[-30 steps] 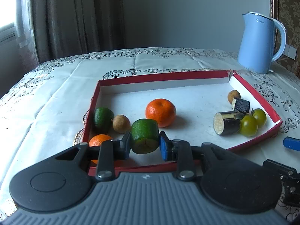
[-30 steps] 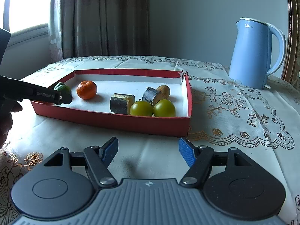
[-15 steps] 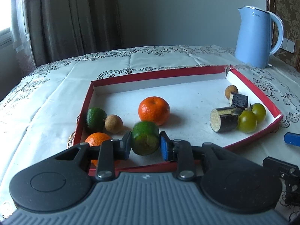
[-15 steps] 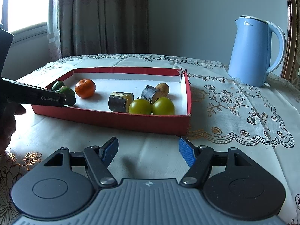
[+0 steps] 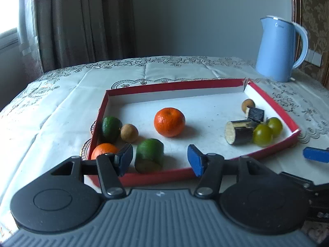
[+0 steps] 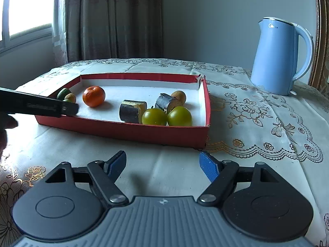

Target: Organize fruits

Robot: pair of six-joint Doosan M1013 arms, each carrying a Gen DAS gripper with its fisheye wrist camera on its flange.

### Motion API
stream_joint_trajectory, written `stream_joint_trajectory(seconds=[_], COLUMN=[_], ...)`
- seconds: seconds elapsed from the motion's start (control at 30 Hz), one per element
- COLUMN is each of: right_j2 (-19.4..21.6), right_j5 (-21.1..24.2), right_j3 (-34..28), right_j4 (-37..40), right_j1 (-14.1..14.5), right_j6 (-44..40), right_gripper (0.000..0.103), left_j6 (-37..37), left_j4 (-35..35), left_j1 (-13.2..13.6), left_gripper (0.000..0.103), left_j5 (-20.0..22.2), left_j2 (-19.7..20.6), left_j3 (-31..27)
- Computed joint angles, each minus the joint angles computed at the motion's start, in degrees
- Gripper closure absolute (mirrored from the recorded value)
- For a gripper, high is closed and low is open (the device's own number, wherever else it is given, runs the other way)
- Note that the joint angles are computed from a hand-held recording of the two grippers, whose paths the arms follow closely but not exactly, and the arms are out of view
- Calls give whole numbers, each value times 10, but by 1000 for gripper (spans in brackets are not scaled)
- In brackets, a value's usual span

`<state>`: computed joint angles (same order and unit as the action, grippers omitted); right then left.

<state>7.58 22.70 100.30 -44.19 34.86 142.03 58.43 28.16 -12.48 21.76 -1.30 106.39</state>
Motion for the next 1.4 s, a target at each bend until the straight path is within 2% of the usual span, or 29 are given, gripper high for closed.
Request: stream_joint_trajectory(seconds=[0.07,0.13,0.17,0.23,0.27,0.37,0.5,0.6,0.73,0.83,0.97,1.1,1.4], right_j2=[0,-2,-2,-3,-2,-2,-8,-8,-2,0,2,8,15], right_j5=[0,0,-1,0,4,15,24,37,70,82,96,117,131], right_j3=[-3,-4,-3,-2,-2,-3,0,-4,-15,-21,-27,-34,-42], right_j4=[56,109,117,108,92,72,38,56,52,56,22,-2,-3], right_j1=[-1,0,2,10,14,20,22,18,18,20,31,39,43], right_j6=[-49,-94,-100,-98,-85,-53,35,59,88,92,125,142,141], right_gripper=[25,25,25,25,25,25,25,25,25,25,25,25,25], left_j6=[-30,-101,-148,-186,-186,-131,-118,-147,-144,-167,-187,-191,-202], left_j4=[27,93,137,175,171,95,64,97,89,114,137,137,145], left_j1=[-4,-11,-16,-20,-19,-14,-17,-30,-35,-41,-46,-46,-45], left_gripper=[42,29,28,28,28,28,28,26,20,16,11,10,7], left_j5=[2,10,13,12,13,16,26,44,50,58,60,63,63], left_j2=[-11,-23,-30,-42,-46,-53,-58,-57,-55,-55,-56,-56,-58], left_j3=[8,19,27,40,44,49,57,58,57,57,57,56,57])
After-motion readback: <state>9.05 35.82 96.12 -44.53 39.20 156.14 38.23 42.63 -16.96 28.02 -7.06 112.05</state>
